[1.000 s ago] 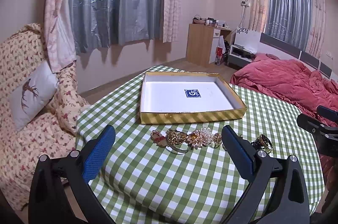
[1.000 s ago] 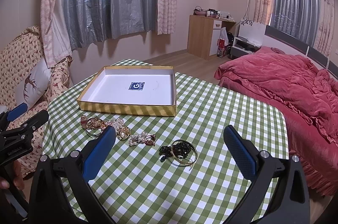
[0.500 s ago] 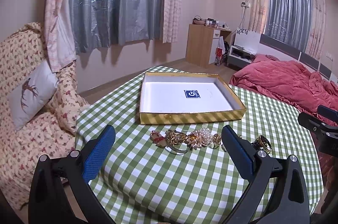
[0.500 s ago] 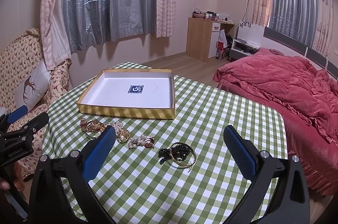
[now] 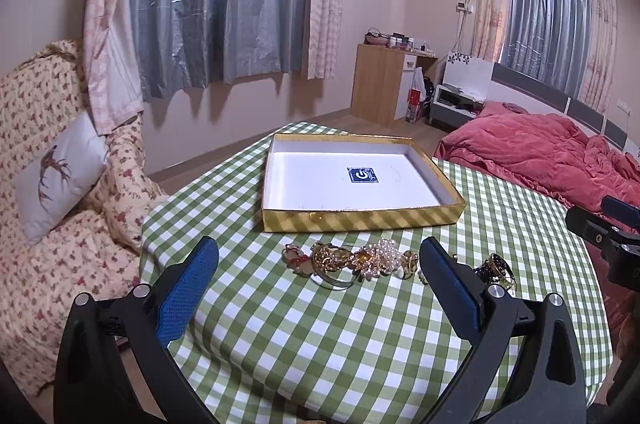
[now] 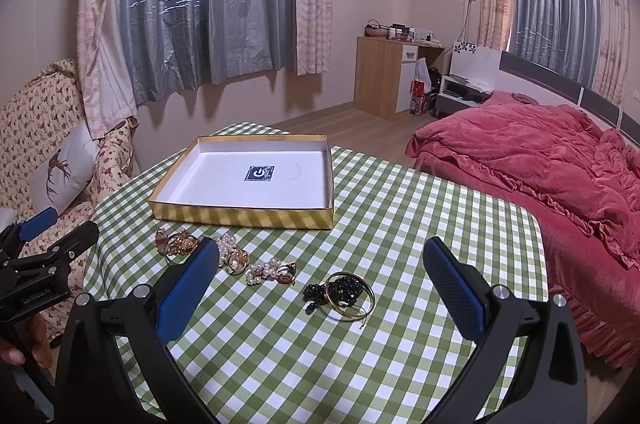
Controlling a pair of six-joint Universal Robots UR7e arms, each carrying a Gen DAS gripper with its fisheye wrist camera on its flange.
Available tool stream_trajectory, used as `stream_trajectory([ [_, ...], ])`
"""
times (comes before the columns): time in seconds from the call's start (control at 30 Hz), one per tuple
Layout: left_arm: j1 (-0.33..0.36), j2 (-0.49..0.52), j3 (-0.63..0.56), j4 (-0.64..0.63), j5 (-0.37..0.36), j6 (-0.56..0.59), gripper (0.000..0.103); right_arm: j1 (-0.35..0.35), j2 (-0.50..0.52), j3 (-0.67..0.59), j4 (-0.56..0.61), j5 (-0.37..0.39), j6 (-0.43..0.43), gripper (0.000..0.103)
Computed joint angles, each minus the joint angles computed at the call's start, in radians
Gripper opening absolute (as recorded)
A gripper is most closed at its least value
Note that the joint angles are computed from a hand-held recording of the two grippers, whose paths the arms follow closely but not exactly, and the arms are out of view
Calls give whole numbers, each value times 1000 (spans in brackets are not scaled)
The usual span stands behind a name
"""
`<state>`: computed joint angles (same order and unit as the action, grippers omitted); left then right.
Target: Organize jewelry
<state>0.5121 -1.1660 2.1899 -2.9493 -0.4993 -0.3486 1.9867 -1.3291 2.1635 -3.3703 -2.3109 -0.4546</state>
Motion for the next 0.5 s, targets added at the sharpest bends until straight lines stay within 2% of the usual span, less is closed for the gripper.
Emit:
stream_trajectory([
  [0.5, -5, 12, 19, -46, 36, -3, 97, -7, 6, 8, -44, 16, -22, 0],
])
